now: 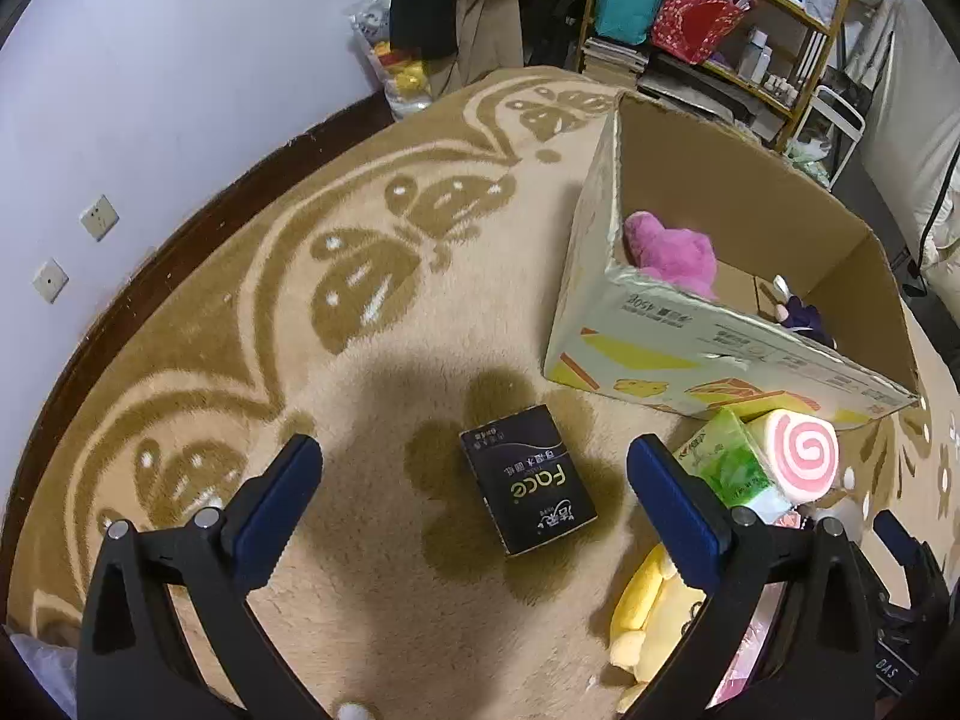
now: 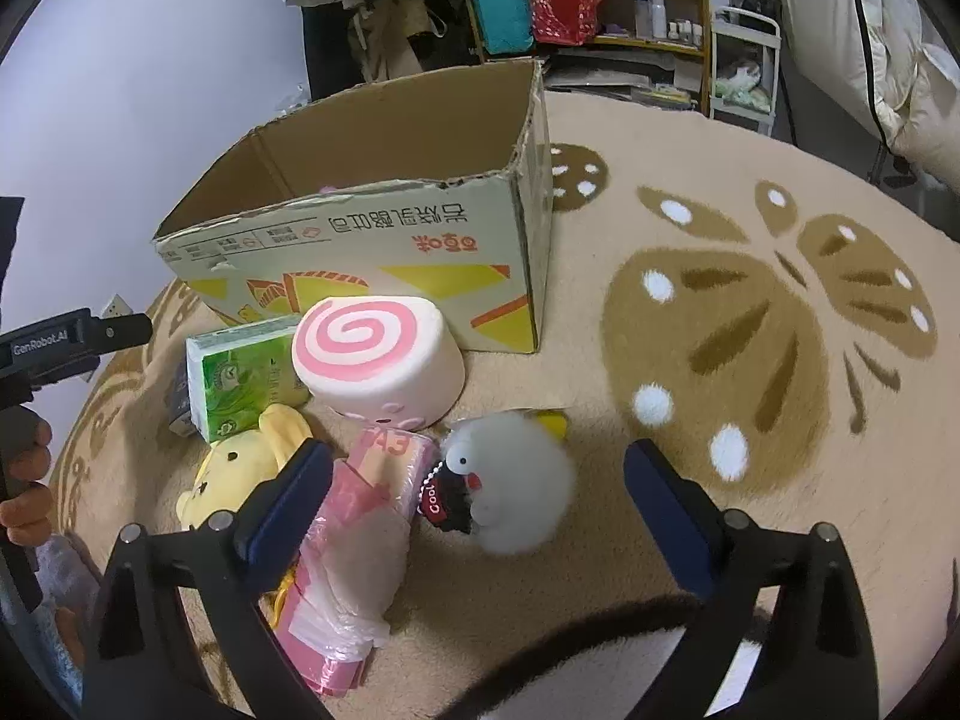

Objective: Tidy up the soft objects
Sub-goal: 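Move the right tool to the white fluffy plush while the left tool approaches the black Face tissue pack, then close the right tool on the white fluffy plush while the left tool grasps the black Face pack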

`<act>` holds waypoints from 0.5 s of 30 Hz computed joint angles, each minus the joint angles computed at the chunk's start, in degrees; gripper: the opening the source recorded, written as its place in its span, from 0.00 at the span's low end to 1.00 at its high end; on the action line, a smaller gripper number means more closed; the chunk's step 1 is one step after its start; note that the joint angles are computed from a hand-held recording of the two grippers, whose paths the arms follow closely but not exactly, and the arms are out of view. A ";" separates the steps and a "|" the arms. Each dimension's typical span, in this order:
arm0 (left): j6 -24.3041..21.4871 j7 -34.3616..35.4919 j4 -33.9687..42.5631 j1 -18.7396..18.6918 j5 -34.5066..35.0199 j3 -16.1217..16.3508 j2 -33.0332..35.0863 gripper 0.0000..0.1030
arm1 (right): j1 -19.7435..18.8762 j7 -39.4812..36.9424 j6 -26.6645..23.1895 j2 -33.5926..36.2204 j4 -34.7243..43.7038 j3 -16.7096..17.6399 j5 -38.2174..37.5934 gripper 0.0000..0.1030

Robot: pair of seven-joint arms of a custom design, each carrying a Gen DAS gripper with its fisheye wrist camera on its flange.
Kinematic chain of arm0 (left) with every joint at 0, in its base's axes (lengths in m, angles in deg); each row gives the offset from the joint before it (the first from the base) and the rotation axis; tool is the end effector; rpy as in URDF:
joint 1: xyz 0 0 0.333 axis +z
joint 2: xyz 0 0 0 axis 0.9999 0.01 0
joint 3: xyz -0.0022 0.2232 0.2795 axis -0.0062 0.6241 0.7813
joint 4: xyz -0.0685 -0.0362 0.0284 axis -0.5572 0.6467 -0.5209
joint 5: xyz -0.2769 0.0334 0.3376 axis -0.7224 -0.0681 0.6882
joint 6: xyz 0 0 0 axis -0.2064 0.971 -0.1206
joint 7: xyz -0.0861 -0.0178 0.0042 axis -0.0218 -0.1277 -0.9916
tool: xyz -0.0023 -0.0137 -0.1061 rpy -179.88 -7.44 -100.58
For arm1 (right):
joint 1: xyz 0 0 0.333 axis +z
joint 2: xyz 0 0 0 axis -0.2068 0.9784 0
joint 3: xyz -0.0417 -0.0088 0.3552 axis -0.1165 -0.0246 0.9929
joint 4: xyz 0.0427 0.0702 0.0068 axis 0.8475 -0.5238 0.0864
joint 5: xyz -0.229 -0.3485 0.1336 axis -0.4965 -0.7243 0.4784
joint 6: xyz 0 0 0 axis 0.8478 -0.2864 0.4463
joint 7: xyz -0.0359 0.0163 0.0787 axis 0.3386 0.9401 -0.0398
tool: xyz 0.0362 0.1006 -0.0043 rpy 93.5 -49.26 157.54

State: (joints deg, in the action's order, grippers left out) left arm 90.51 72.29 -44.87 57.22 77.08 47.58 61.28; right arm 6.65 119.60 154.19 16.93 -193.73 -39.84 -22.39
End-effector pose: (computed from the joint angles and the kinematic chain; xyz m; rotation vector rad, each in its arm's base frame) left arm 0.5445 -0.4614 0.3514 -2.1923 1.6346 -0.4793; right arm 0.5270 0.2435 0.3213 -1.8903 1.6783 -0.3139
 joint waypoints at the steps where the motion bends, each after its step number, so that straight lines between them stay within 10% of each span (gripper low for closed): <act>1: -0.02 0.29 0.17 0.13 -0.33 -0.09 0.30 0.98 | -0.05 0.00 -0.10 0.13 0.07 0.05 0.07 0.99; 9: -2.28 4.13 3.29 0.04 -3.07 -0.08 3.45 0.98 | -8.22 -4.29 -2.07 2.31 1.39 8.56 4.68 0.92; 15: -3.03 6.98 4.87 -0.36 -4.73 0.16 4.93 0.98 | -2.62 -2.90 -1.42 2.39 1.91 2.48 3.48 0.86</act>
